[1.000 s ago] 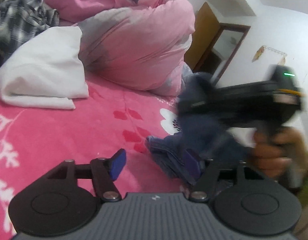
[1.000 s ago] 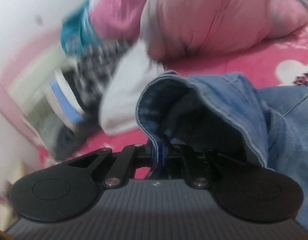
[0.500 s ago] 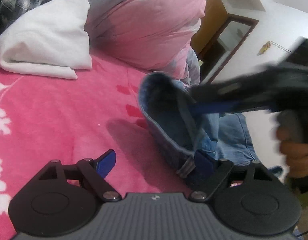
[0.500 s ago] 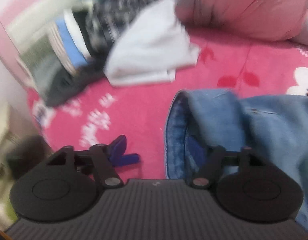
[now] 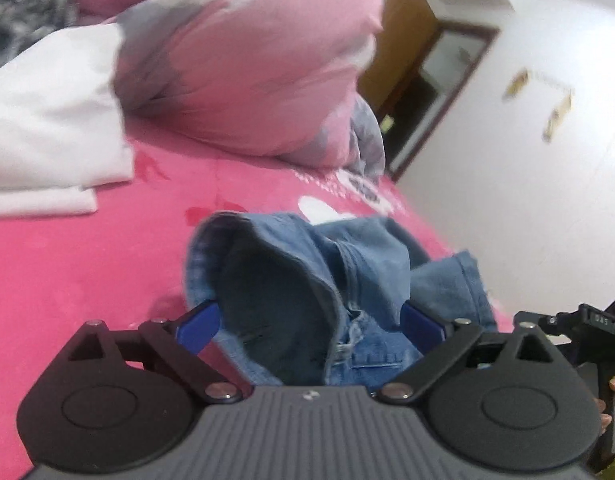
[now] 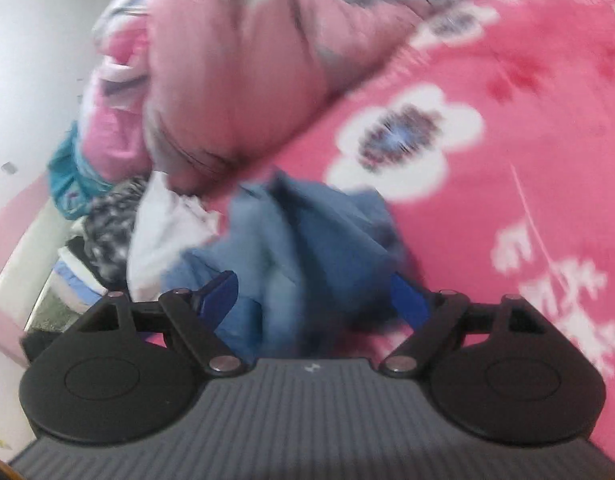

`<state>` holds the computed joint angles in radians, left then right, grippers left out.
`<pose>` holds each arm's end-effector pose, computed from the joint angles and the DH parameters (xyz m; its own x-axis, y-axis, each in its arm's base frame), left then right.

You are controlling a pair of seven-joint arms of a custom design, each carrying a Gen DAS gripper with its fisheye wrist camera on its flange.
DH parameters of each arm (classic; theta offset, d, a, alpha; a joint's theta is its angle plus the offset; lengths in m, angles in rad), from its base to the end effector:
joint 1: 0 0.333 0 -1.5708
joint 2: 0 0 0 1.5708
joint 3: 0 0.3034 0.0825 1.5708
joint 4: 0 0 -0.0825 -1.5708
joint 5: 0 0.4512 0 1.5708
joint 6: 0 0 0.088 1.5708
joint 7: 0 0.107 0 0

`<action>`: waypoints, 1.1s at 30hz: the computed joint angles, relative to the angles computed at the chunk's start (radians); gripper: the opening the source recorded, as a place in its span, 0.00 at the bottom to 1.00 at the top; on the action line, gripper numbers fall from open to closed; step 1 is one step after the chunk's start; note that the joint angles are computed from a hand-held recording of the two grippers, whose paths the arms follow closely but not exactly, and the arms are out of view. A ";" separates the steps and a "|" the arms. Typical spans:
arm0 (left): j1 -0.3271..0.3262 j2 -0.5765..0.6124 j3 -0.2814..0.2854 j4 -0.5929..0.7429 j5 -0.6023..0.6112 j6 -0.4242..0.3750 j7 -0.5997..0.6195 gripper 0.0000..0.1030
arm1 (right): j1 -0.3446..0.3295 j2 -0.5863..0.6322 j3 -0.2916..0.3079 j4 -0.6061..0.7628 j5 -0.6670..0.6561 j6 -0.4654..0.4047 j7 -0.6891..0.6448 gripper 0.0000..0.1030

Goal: Fold clothes

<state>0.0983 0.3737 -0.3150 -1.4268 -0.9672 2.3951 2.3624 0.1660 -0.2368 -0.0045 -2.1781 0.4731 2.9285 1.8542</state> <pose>0.7643 -0.1348 0.5395 -0.5570 -0.6854 0.4691 -0.6603 0.0227 -0.7507 0.5917 0.0670 0.5688 -0.1803 -0.7685 -0.6139 -0.5488 0.5966 -0.5856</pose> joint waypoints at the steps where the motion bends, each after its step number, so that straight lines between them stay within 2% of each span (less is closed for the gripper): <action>1: -0.025 0.001 0.012 0.002 0.056 0.022 -0.025 0.95 | 0.038 0.006 -0.030 -0.010 0.074 0.017 -0.053 0.79; 3: -0.074 -0.009 0.039 -0.018 0.187 0.081 -0.111 0.95 | 0.107 0.022 -0.085 -0.005 0.235 0.039 -0.184 0.76; 6: -0.075 -0.050 0.036 -0.086 0.246 0.123 -0.152 0.95 | 0.170 0.077 -0.128 0.059 0.470 0.049 -0.409 0.67; 10: -0.054 -0.094 0.049 -0.144 0.248 0.058 -0.262 0.95 | 0.157 0.144 -0.108 0.143 0.598 0.019 -0.585 0.49; 12: -0.044 -0.093 0.053 -0.147 0.228 -0.004 -0.307 0.95 | 0.141 0.169 -0.092 0.174 0.652 0.000 -0.668 0.40; 14: -0.040 -0.086 0.054 -0.147 0.208 -0.036 -0.330 0.95 | 0.119 0.187 -0.069 0.188 0.659 -0.006 -0.679 0.19; 16: -0.045 -0.084 0.055 -0.152 0.198 -0.012 -0.338 0.95 | 0.095 0.196 -0.044 0.191 0.657 -0.002 -0.670 0.06; 18: -0.045 -0.068 0.047 -0.135 0.173 -0.002 -0.339 0.86 | 0.080 0.179 -0.021 0.170 0.713 0.018 -0.706 0.04; 20: -0.032 -0.040 0.037 -0.093 0.146 -0.058 -0.335 0.53 | 0.077 0.163 -0.009 0.150 0.777 0.037 -0.748 0.03; 21: -0.024 -0.034 0.030 -0.085 0.128 -0.080 -0.314 0.47 | 0.079 0.149 -0.004 0.136 0.799 0.046 -0.767 0.03; 22: -0.017 -0.028 0.024 -0.077 0.110 -0.102 -0.294 0.36 | 0.083 0.135 0.002 0.119 0.808 0.058 -0.777 0.03; 25: -0.029 -0.065 0.024 -0.128 0.105 -0.040 -0.221 0.25 | 0.106 0.098 0.009 0.079 0.832 0.094 -0.807 0.03; 29: -0.027 -0.111 0.031 -0.182 0.048 0.002 -0.145 0.12 | 0.155 0.058 0.012 0.048 0.869 0.138 -0.865 0.03; 33: -0.034 -0.147 0.045 -0.211 -0.022 0.063 -0.080 0.10 | 0.191 0.040 0.022 0.038 0.819 0.139 -0.833 0.03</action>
